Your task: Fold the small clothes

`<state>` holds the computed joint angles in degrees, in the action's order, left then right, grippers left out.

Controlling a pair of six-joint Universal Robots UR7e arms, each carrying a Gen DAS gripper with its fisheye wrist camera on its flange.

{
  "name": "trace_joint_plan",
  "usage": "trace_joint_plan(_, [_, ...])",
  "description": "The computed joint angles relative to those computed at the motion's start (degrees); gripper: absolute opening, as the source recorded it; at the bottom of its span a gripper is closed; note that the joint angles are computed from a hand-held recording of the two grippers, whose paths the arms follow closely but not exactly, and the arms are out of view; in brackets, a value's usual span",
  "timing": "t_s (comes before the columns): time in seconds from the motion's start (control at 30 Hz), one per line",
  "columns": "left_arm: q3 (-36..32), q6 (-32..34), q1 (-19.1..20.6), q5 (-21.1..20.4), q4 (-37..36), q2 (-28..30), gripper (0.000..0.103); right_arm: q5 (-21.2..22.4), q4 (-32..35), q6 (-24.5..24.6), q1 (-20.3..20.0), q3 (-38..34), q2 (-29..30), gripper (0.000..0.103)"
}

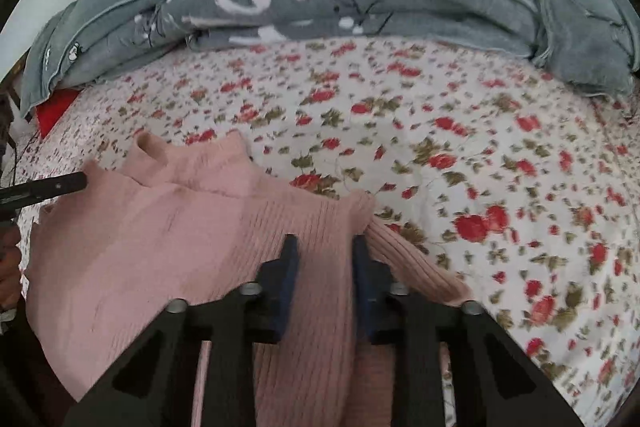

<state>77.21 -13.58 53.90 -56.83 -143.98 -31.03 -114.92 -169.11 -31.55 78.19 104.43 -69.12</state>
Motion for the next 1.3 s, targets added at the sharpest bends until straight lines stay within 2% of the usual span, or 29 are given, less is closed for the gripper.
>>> trace_joint_plan(0.03, [0.4, 0.6, 0.1, -0.2, -0.9, -0.2, 0.007, 0.0, -0.5, -0.7, 0.1, -0.1, 0.2, 0.005])
trace_joint_plan(0.17, [4.2, 1.8, 0.2, -0.8, -7.0, -2.9, 0.007, 3.9, -3.2, -3.6, 0.2, 1.2, -1.6, 0.005])
trace_joint_plan(0.23, [4.1, 1.9, 0.5, -0.1, -6.9, -3.1, 0.007, 4.9, -3.4, -4.2, 0.3, 1.0, -1.7, 0.005])
trace_joint_plan(0.33, [2.1, 1.7, 1.0, 2.3, -4.0, -1.3, 0.007, 1.2, -3.8, -5.5, 0.3, -0.9, 1.4, 0.005])
trace_joint_plan(0.37, [1.4, 1.3, 1.2, 2.8, -2.9, -0.6, 0.007, -0.3, -1.6, -4.0, -0.1, -2.2, 2.5, 0.005])
trace_joint_plan(0.43, [1.0, 1.3, 1.4, 3.1, -2.1, -0.1, 0.009, -0.7, 1.0, -1.8, -0.6, -3.7, 3.5, 0.005])
trace_joint_plan(0.53, [1.3, 0.6, 1.4, 2.8, -2.3, -0.5, 0.012, -0.9, 1.2, -1.7, -0.5, -4.0, 3.2, 0.006])
trace_joint_plan(0.57, [1.3, 0.4, 1.3, 2.5, -1.8, -0.7, 0.015, -1.6, 1.2, -1.9, -0.2, -3.9, 3.1, 0.01])
trace_joint_plan(0.63, [1.5, 0.3, 0.9, 2.9, -1.3, -1.2, 0.03, -2.3, 0.8, -2.1, 0.3, -3.5, 2.7, 0.018])
trace_joint_plan(0.67, [2.0, 0.1, 0.4, 4.2, -1.4, -1.6, 0.035, -3.0, -0.1, -2.3, 0.6, -3.0, 2.4, 0.031])
trace_joint_plan(0.7, [2.7, 0.4, 0.0, 5.3, -2.2, -1.9, 0.046, -3.7, -1.0, -2.6, 1.0, -2.5, 2.1, 0.037])
trace_joint_plan(0.73, [3.5, 1.1, -0.3, 6.1, -3.6, -2.3, 0.051, -4.0, -2.2, -3.0, 1.2, -2.0, 1.8, 0.049])
trace_joint_plan(0.77, [4.7, 1.8, -0.7, 6.6, -5.2, -2.9, 0.052, -4.0, -4.2, -3.6, 1.5, -0.8, 1.1, 0.057])
trace_joint_plan(0.9, [7.9, 1.1, -1.9, 7.6, -7.2, -5.4, 0.053, -5.4, -8.1, -4.6, 3.3, 2.0, -0.7, 0.066])
trace_joint_plan(1.03, [11.9, 1.2, -3.9, 11.4, -11.3, -7.2, 0.067, -8.2, -11.2, -4.9, 5.1, 4.6, -2.5, 0.069])
trace_joint_plan(1.17, [15.1, -0.2, -6.1, 15.1, -12.7, -8.6, 0.073, -12.6, -16.6, -5.0, 6.7, 6.9, -3.0, 0.075])
trace_joint_plan(1.23, [16.4, -1.6, -6.9, 15.8, -12.1, -9.5, 0.073, -12.7, -18.9, -4.7, 6.9, 8.5, -4.0, 0.082])
trace_joint_plan(1.3, [18.4, -1.8, -7.8, 15.6, -12.8, -10.8, 0.073, -11.7, -19.9, -4.4, 6.6, 9.9, -5.5, 0.082])
